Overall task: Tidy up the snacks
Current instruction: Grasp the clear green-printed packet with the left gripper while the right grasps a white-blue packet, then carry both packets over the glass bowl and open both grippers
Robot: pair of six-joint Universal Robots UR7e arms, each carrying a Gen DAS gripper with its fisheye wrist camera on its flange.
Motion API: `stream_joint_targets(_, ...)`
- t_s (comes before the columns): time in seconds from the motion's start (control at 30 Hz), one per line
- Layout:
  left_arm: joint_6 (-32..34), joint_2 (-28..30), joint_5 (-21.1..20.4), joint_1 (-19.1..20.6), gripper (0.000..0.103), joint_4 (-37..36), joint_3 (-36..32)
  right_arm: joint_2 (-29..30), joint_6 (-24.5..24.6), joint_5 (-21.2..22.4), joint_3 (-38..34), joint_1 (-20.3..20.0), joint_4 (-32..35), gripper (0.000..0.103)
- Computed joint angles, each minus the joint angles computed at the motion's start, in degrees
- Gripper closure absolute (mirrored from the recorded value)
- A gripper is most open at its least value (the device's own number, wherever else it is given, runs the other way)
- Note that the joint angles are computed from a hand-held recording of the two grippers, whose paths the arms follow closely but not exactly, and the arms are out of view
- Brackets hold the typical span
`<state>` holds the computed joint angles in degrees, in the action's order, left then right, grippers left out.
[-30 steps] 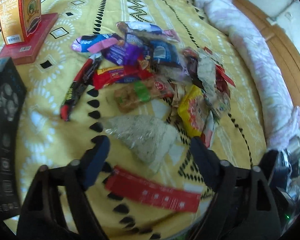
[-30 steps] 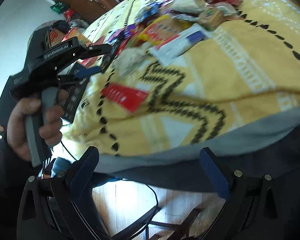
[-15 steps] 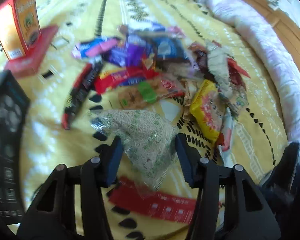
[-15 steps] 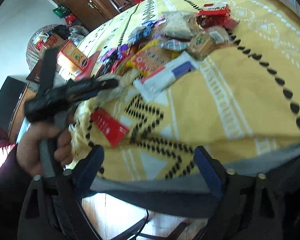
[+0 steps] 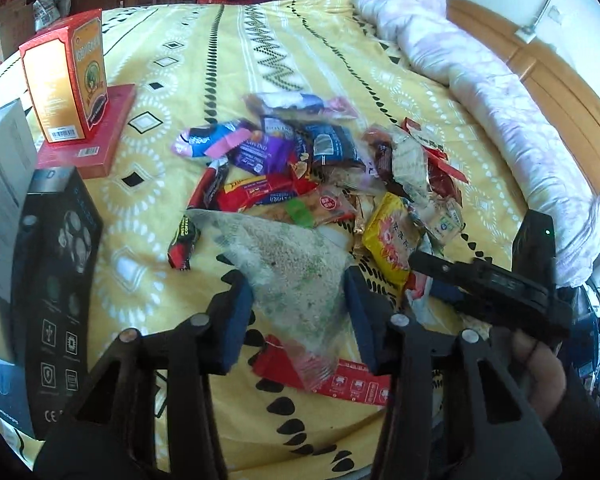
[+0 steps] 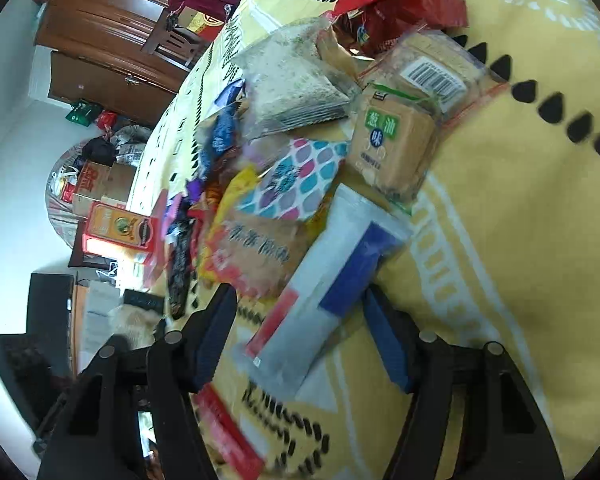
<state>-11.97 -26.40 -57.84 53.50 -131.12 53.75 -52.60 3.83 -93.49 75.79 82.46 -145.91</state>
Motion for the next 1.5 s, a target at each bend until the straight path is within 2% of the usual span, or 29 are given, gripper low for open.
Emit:
stream_joint_targets(0.07,-0.03,-0.74,-0.21,-0.11,0.058,-0.30,0.88,-0.27,0.25,-0.84,0.58,-0.13,-1.05,0.060)
stream_joint_targets(0.1,0.39,-1.05,-0.58,-0.15,0.059,-0.62,1.23,-0.89,0.53,0.36,1.39,-0.45,-1.72,0.062)
stream_joint_targets(0.27,0.96,-2.99,-2.46,-0.29,0.062,-3.00,3.53,-4.79,-1.35,0.01,6.59,0.21,-6.63,0.066)
stream_joint_targets(0.4,1.71,-5.16,-1.76,-1.13,0.063,-6.40,5.80,-7.98,-4.30,-0.94,9.52,1.83,-9.90,0.067)
stream_joint_targets(0.6,4.44,-7.90,0.56,-2.56,0.064,-12.68,8.12,-7.52,-10.79,-3.40,7.10,6.44,-12.14,0.067)
stream_joint_targets(0.8,6.59,-11.51,2.71,-3.14,0.064,-19.32,11.10,-5.85,-16.63,-4.03,3.70,11.26,-12.43,0.068)
stream_joint_targets(1.0,7.76,-17.76,7.84,-3.28,0.064,-28.01,16.90,-0.94,-21.64,-1.95,-2.65,17.33,-7.29,0.068)
stream_joint_targets(1.23,4.79,-26.79,18.31,-1.78,0.064,-34.94,25.18,8.99,-25.25,2.71,-13.84,24.81,2.05,0.068)
stream_joint_targets(1.37,2.72,-30.04,22.99,-0.02,0.064,-36.10,28.00,15.39,-27.37,4.45,-20.20,28.47,6.95,0.070)
stream_joint_targets(1.5,-2.25,-32.89,24.36,2.18,0.064,-34.30,30.42,22.07,-28.83,4.35,-27.31,30.92,11.77,0.071)
